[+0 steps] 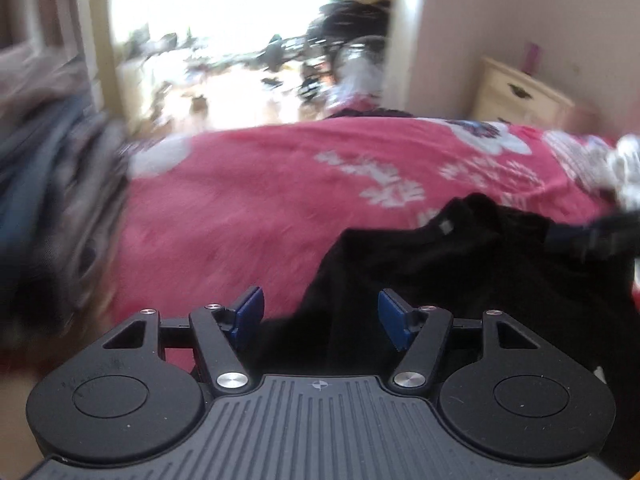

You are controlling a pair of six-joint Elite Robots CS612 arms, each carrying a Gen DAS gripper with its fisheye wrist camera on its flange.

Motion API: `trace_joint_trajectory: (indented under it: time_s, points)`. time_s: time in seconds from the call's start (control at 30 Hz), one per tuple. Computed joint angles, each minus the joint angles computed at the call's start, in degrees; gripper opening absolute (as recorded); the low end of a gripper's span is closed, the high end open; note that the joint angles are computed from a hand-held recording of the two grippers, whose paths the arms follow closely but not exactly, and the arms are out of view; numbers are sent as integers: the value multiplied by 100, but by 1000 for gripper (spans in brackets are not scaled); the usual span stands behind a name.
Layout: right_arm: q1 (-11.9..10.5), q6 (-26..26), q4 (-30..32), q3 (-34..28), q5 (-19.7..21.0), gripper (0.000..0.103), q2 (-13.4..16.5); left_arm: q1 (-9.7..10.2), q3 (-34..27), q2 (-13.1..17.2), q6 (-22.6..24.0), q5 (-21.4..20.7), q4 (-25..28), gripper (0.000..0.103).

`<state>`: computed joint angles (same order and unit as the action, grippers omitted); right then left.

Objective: Fold clothes

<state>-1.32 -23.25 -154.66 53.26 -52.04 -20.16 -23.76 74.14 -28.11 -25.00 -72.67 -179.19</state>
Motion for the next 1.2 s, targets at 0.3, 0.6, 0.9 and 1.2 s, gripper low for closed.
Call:
trace_joint_trajectory:
  time_s: [0.3, 0.6, 0.9, 1.2]
  points:
    - [437, 370, 151, -499, -637, 42, 356, -55, 1153, -484, -2443, 296, -609, 63]
    - [603, -380, 1007, -190, 83, 45, -161, -435, 1879, -531, -4438, 642, -1326, 64]
    - [1407, -4019, 2551, -105, -347, 53, -469, -760, 2271, -465, -4580, 1551, -1702, 63]
    - [1774, -5455, 1147, 368, -1613, 31, -440, -902, 2318, -330, -4127, 1932, -2074, 64]
